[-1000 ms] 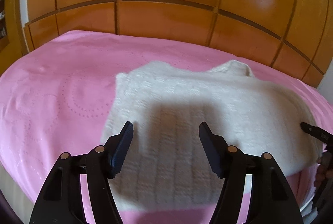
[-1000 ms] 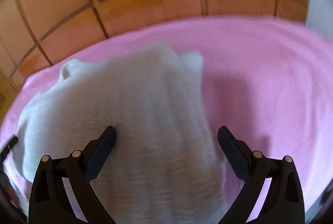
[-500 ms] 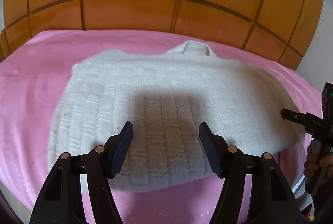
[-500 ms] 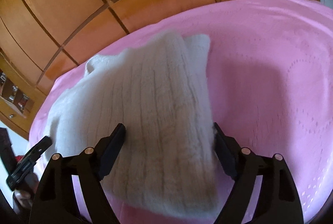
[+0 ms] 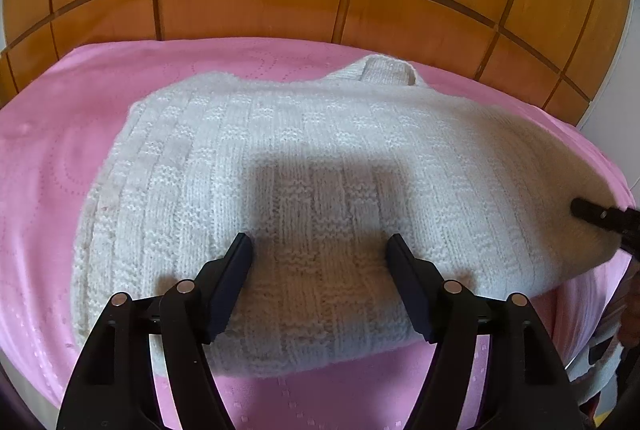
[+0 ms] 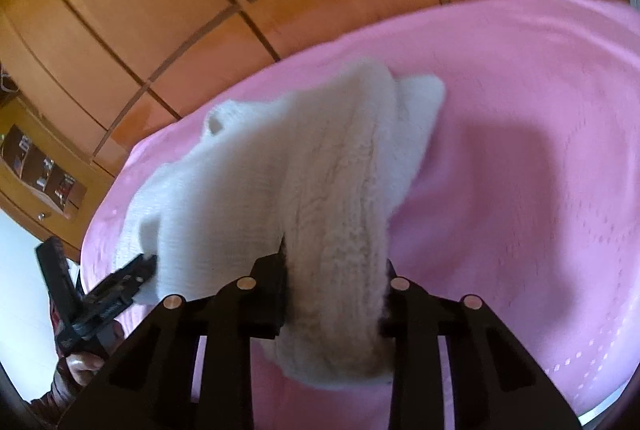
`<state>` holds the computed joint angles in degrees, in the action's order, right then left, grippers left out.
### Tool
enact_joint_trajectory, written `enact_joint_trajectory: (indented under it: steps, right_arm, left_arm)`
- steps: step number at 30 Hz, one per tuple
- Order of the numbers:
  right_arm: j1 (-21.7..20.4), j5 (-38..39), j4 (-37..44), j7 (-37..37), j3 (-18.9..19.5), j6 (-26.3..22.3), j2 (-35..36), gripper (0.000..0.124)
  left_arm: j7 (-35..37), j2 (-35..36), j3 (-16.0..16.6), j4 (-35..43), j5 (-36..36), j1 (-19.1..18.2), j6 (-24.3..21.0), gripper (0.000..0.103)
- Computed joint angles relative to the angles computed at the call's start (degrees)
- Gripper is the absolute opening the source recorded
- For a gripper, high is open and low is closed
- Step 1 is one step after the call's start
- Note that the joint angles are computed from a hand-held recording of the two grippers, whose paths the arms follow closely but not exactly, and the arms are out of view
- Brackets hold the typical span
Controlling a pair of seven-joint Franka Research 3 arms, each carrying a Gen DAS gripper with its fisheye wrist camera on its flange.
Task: Fold small clothes
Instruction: 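Grasp the sweater side with the right gripper, fold it over lengthwise, release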
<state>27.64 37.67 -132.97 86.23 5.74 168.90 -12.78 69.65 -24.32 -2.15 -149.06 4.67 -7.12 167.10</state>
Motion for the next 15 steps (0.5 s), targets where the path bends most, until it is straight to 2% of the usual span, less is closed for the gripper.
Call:
enact_joint_trajectory:
  steps: [4,8,13,15]
  right_arm:
    - [0.40,-0.81,3.27,0.17,0.50,-1.50,0.75,0.025]
    - [-0.26,-6.36,8.34,2.82,2.87,-3.69,3.49,0.024]
    - [0.95,-10.67,15.79,4.57,4.75,-4.82,8.71,0.023]
    - [2.01,-12.41,19.53,4.32,5.65,-5.41,11.50,0.022]
  left_arm:
    - [1.78,0.07,1.81,-0.35,-1.84,-1.67,0.84,0.069]
    - [4.37,-0.38,3.99,-1.12,-4.57,-3.78,1.78,0.069]
    - [6.77,-0.98,5.97,-1.90,-7.99,-5.94,2.62,0.069]
    - [9.21,-1.67,8.37,-2.10,-10.35,-8.20,2.61,0.069]
